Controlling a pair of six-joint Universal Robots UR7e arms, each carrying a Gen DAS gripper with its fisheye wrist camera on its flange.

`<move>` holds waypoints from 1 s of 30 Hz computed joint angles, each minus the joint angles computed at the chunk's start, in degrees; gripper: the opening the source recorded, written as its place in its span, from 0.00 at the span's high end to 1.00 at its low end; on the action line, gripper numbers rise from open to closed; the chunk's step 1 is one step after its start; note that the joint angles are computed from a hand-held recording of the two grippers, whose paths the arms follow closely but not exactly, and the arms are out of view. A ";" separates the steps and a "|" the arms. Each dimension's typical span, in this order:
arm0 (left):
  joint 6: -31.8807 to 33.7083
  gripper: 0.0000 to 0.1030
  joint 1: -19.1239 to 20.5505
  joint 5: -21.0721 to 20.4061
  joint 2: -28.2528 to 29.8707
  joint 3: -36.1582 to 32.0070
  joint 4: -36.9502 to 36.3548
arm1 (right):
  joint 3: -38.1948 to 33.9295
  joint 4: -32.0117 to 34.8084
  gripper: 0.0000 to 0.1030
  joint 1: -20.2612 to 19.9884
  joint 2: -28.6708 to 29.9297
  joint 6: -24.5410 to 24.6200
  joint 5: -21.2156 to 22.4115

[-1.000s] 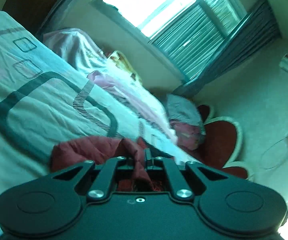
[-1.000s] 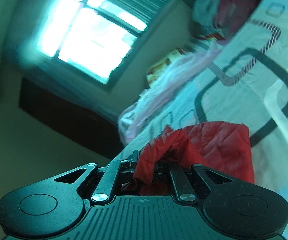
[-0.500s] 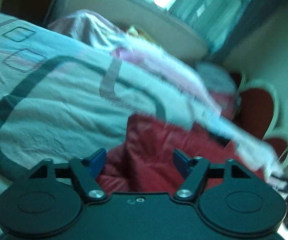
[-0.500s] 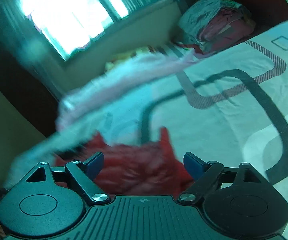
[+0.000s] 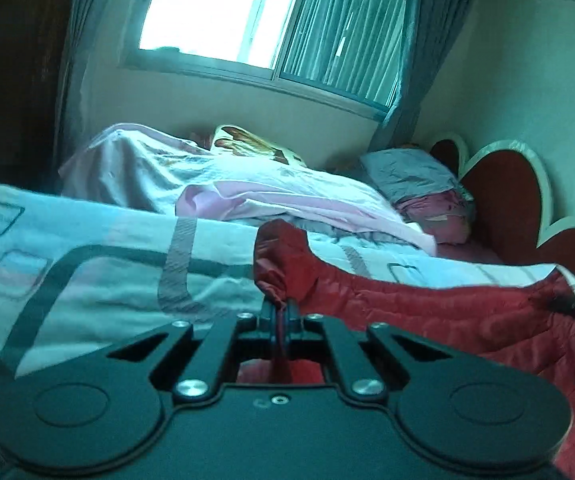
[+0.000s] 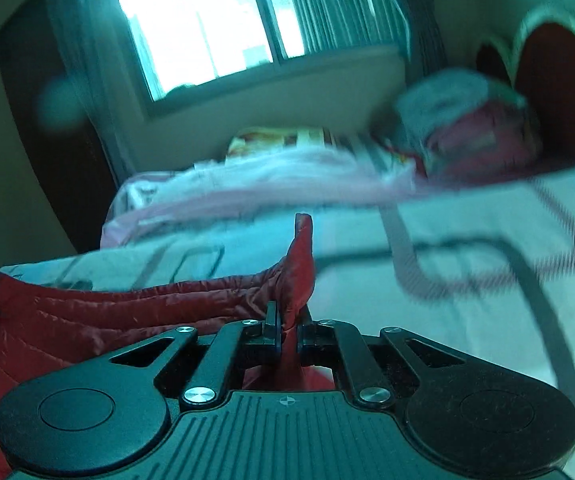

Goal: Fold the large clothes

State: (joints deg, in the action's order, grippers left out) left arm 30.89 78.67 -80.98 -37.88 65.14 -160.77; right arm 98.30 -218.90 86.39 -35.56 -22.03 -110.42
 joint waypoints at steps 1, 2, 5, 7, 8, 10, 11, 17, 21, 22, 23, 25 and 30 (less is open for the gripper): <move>-0.10 0.97 -0.10 1.18 1.12 -1.37 0.48 | -1.53 1.49 0.94 -0.09 0.66 0.72 -1.26; -0.25 0.97 -0.15 2.67 2.50 -2.86 0.85 | -2.98 3.15 0.94 -0.18 1.26 1.66 -2.58; -1.26 0.97 -0.09 6.75 6.46 -7.38 3.94 | -6.80 10.08 0.94 -1.18 3.14 5.91 -7.22; -0.21 0.97 -0.07 9.23 7.66 -8.04 5.35 | -7.51 13.44 0.94 -2.22 3.78 8.56 -8.67; 1.44 0.97 -0.17 10.43 8.05 -7.53 4.40 | -7.24 12.68 0.94 -2.64 4.04 8.82 -8.06; 3.85 0.96 -0.54 11.76 8.06 -6.33 2.25 | -6.70 11.26 0.94 -3.06 3.98 8.87 -7.36; 4.46 0.96 -0.68 12.18 8.01 -6.20 2.22 | -6.58 11.32 0.94 -3.09 3.88 9.03 -7.42; 4.89 0.41 -1.16 15.30 5.77 -3.68 -2.85 | -5.67 8.00 0.24 -0.50 3.10 5.83 -13.37; 7.87 0.42 -2.48 10.72 -0.99 7.47 -11.75 | -1.01 2.21 0.41 1.70 1.23 1.35 -10.78; 8.41 0.42 -3.01 9.49 -2.39 9.85 -11.21 | -0.61 3.63 0.47 2.75 1.10 1.55 -10.60; 9.82 0.42 -3.86 8.74 -3.73 12.78 -11.41 | -0.40 5.18 0.49 3.64 1.17 2.14 -9.97; 12.19 0.40 -5.48 7.88 -5.21 17.52 -11.60 | -0.79 7.26 0.49 5.41 2.50 0.81 -8.47; 12.09 0.33 -6.50 13.86 -1.13 16.84 -7.97 | -8.07 15.63 0.49 6.96 9.17 -2.71 -14.13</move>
State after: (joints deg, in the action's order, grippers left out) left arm 42.98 72.17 -67.11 -39.01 81.98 -168.74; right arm 90.23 -203.28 93.35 -26.39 -24.74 -124.54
